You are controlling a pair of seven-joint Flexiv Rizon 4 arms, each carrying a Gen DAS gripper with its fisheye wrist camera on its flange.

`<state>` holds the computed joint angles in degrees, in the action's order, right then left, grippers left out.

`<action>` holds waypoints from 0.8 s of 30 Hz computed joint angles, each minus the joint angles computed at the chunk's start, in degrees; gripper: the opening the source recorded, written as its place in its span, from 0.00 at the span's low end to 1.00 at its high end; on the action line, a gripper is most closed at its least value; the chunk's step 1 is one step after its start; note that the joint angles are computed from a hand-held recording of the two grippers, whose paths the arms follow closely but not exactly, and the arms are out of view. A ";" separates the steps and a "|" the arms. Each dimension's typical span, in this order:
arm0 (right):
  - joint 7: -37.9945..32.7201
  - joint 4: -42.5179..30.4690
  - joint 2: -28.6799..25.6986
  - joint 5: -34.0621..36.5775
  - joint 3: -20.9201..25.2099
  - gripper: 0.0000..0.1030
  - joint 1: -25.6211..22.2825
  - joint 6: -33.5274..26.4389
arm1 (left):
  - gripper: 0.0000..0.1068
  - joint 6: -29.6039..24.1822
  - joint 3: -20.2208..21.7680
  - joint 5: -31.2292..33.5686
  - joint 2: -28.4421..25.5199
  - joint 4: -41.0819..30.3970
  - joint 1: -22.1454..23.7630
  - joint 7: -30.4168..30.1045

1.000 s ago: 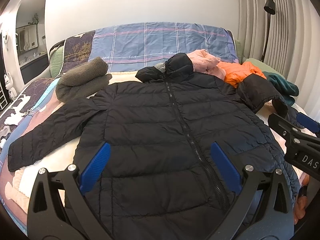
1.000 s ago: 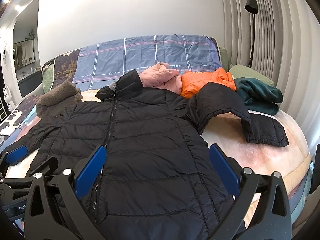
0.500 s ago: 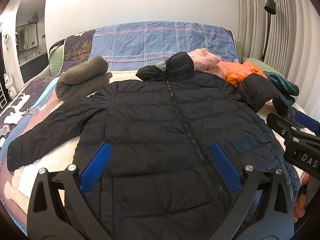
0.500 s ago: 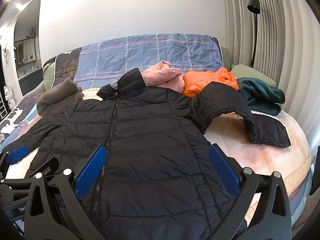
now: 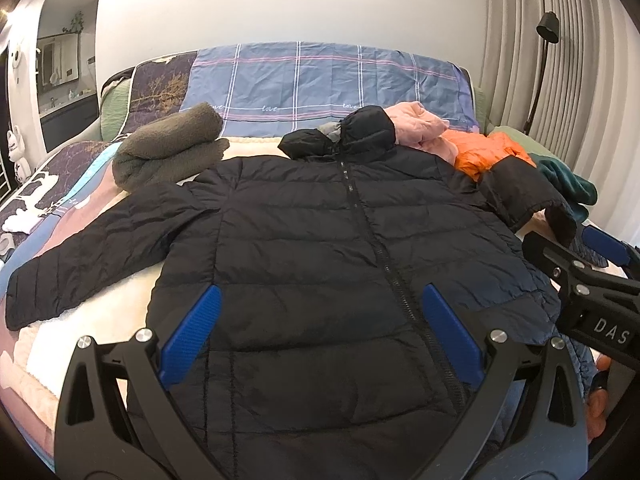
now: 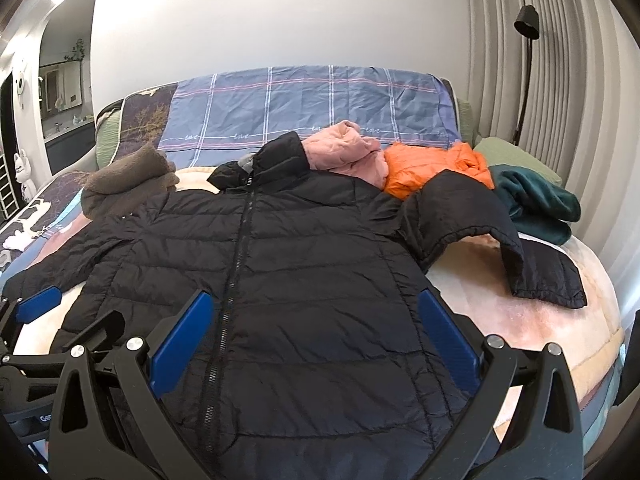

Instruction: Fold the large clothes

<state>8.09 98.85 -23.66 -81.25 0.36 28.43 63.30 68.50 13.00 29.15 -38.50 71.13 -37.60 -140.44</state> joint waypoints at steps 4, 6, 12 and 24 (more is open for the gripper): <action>-4.19 -1.71 -1.66 4.29 0.57 0.99 -0.74 3.32 | 0.88 2.83 -1.58 -2.20 0.92 2.61 2.46 0.38; -7.01 -2.77 -2.87 8.19 0.59 0.99 -0.66 4.79 | 0.72 8.86 -5.18 -6.46 2.04 7.08 6.93 1.74; -15.94 -5.95 -6.47 17.42 -0.54 0.99 0.93 7.03 | 0.44 16.87 -12.22 -19.63 5.22 20.39 18.51 5.25; -39.26 -12.51 -10.73 35.55 -0.18 0.99 3.41 1.13 | 0.44 22.13 -8.76 -38.19 9.04 39.53 29.26 2.73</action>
